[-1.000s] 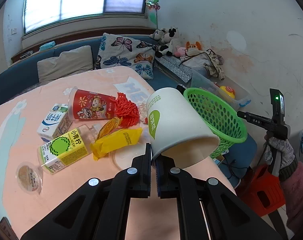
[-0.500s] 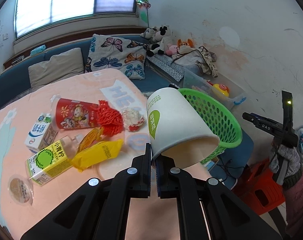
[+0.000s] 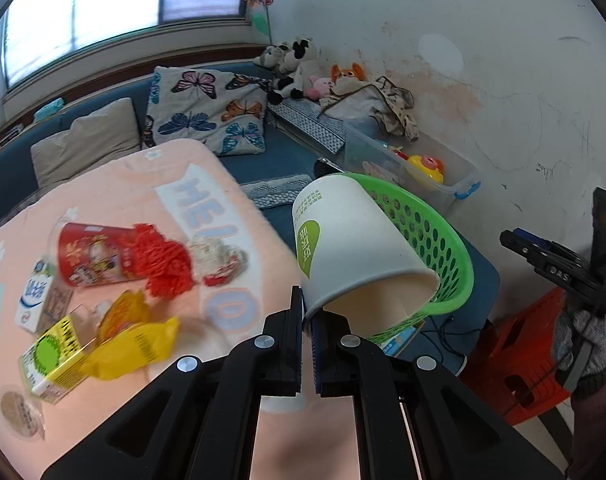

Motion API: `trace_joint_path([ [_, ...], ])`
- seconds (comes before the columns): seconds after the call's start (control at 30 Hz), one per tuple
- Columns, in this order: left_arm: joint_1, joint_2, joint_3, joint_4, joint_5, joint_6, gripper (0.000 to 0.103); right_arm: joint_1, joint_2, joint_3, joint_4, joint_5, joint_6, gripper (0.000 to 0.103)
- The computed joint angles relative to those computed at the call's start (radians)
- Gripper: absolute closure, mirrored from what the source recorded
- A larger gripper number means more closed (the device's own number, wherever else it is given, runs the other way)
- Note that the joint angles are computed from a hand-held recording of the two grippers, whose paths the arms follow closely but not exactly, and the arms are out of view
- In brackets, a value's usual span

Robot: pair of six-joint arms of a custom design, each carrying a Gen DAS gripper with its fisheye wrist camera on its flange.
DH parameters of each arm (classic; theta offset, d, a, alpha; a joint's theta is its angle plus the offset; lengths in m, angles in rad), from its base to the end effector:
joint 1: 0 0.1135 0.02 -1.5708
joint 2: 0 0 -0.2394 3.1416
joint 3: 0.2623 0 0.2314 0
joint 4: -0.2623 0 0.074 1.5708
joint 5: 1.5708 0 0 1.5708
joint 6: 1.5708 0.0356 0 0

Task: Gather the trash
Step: 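Lower the white paper cup into the green basket and open the left gripper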

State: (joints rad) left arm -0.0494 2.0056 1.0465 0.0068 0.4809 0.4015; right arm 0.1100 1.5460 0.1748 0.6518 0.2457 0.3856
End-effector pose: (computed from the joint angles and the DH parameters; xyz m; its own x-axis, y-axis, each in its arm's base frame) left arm 0.3583 -0.0342 0.0961 -0.6272 0.3779 -0.6810 0.6049 0.7872 -0.1203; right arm 0.1986 0.0132 0.0742 -0.5785 0.3032 -0.7573 0.3162 0.9391 0.1344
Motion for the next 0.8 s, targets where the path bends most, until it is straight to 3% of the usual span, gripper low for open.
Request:
trace_joint_path([
  [0.2, -0.083, 0.065, 0.073, -0.024, -0.028, -0.029, 0.099, -0.038, -0.043, -0.033, 0.008, -0.029, -0.013, 0.05],
  [0.7, -0.25, 0.235, 0.267, -0.073, -0.131, -0.098, 0.098, -0.083, 0.058, -0.058, 0.146, -0.121, -0.029, 0.049],
  [0.8, -0.261, 0.242, 0.263, -0.06, -0.138, -0.105, 0.093, -0.07, 0.07, -0.059, 0.159, -0.122, -0.023, 0.049],
])
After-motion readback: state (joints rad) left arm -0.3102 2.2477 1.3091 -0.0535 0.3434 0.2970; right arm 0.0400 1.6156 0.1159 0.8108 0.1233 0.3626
